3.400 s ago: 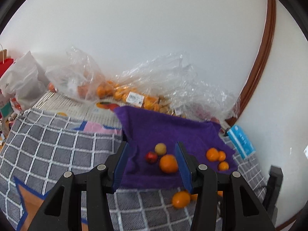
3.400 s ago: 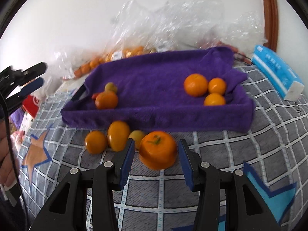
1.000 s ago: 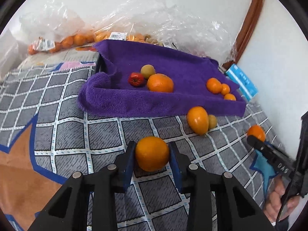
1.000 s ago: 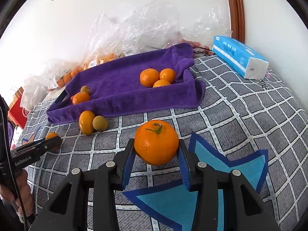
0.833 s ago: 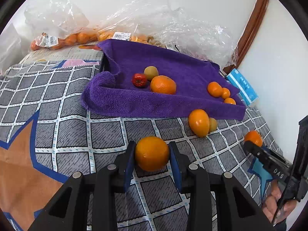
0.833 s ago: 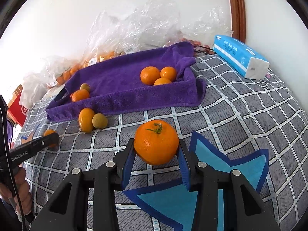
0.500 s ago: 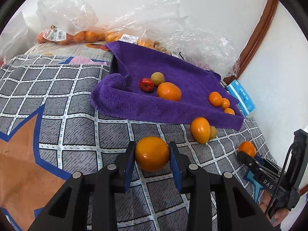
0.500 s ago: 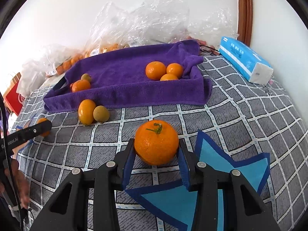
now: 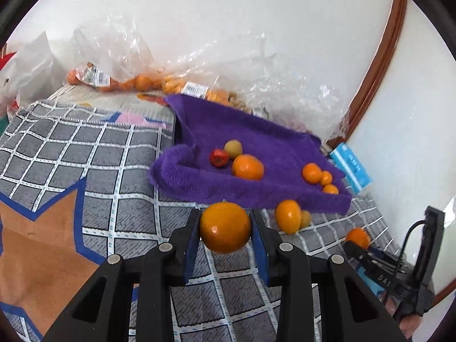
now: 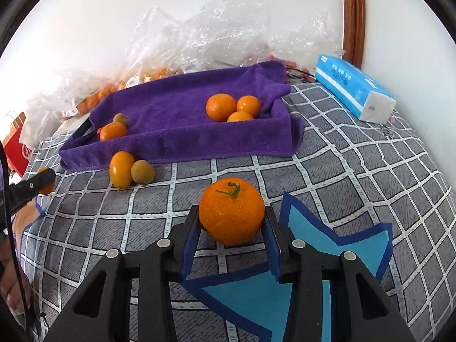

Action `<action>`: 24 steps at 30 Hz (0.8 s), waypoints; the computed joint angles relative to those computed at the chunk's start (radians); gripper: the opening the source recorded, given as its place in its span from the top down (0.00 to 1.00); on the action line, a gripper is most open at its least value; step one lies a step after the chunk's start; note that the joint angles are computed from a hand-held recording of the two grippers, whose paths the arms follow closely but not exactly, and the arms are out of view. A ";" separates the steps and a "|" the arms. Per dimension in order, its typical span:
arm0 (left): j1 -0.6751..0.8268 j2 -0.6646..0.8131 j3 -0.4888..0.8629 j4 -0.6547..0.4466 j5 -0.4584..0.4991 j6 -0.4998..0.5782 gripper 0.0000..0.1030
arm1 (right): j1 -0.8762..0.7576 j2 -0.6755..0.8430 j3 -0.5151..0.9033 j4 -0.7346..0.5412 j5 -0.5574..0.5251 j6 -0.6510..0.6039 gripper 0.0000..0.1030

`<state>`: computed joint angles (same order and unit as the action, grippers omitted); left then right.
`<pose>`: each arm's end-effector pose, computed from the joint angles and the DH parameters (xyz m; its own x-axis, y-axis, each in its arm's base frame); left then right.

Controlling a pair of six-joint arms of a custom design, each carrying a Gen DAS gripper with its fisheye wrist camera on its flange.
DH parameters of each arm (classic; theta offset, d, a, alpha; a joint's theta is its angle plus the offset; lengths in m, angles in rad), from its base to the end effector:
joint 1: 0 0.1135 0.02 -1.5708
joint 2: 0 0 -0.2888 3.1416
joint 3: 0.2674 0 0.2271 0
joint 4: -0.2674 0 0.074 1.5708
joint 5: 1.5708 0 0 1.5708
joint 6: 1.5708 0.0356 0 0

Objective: Organize fruits
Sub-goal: 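Lift both held fruits and carry them toward the purple towel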

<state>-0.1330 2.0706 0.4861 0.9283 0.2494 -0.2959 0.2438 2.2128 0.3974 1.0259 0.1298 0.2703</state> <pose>0.2975 -0.0487 0.0809 -0.6724 -0.1951 -0.7140 0.1320 0.9175 -0.3751 0.2681 0.0619 0.0402 -0.7043 0.0977 -0.7032 0.0386 0.9943 0.0995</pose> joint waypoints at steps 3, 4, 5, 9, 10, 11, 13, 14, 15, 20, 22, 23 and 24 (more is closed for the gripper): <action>-0.007 -0.009 -0.034 0.064 -0.021 -0.004 0.69 | -0.003 0.000 -0.007 0.015 -0.010 0.000 0.59; -0.013 -0.012 -0.044 0.082 -0.035 -0.003 0.69 | -0.002 -0.001 -0.011 0.020 -0.004 0.006 0.59; -0.018 -0.014 -0.053 0.100 -0.047 0.000 0.69 | -0.002 -0.002 -0.013 0.022 -0.001 0.009 0.59; -0.029 -0.016 -0.060 0.122 -0.072 0.006 0.69 | -0.006 -0.006 -0.023 0.035 0.015 0.034 0.59; -0.030 -0.016 -0.062 0.129 -0.076 0.005 0.69 | -0.010 -0.006 -0.029 0.046 0.014 0.039 0.59; -0.031 -0.016 -0.068 0.140 -0.078 0.003 0.69 | -0.015 -0.006 -0.034 0.053 0.010 0.044 0.59; -0.032 -0.019 -0.079 0.159 -0.086 0.002 0.69 | -0.024 -0.005 -0.038 0.061 -0.001 0.049 0.59; -0.034 -0.020 -0.085 0.170 -0.093 0.002 0.69 | -0.027 -0.006 -0.037 0.058 -0.003 0.052 0.59; -0.036 -0.020 -0.089 0.178 -0.099 0.003 0.69 | -0.030 -0.007 -0.037 0.054 -0.007 0.057 0.59; -0.044 -0.020 -0.091 0.184 -0.109 0.011 0.69 | -0.040 -0.013 -0.063 0.068 -0.026 0.094 0.59; -0.051 -0.019 -0.092 0.185 -0.124 0.013 0.69 | -0.032 -0.023 -0.084 0.090 -0.013 0.095 0.59; -0.050 -0.020 -0.091 0.185 -0.125 0.013 0.69 | -0.033 -0.028 -0.090 0.096 -0.016 0.096 0.59; -0.048 -0.021 -0.093 0.188 -0.120 0.011 0.69 | -0.035 -0.032 -0.092 0.097 -0.020 0.095 0.59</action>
<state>-0.1811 2.0499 0.3934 1.1160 0.1291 -0.2844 0.2092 2.1811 0.3051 1.1229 0.1100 0.3658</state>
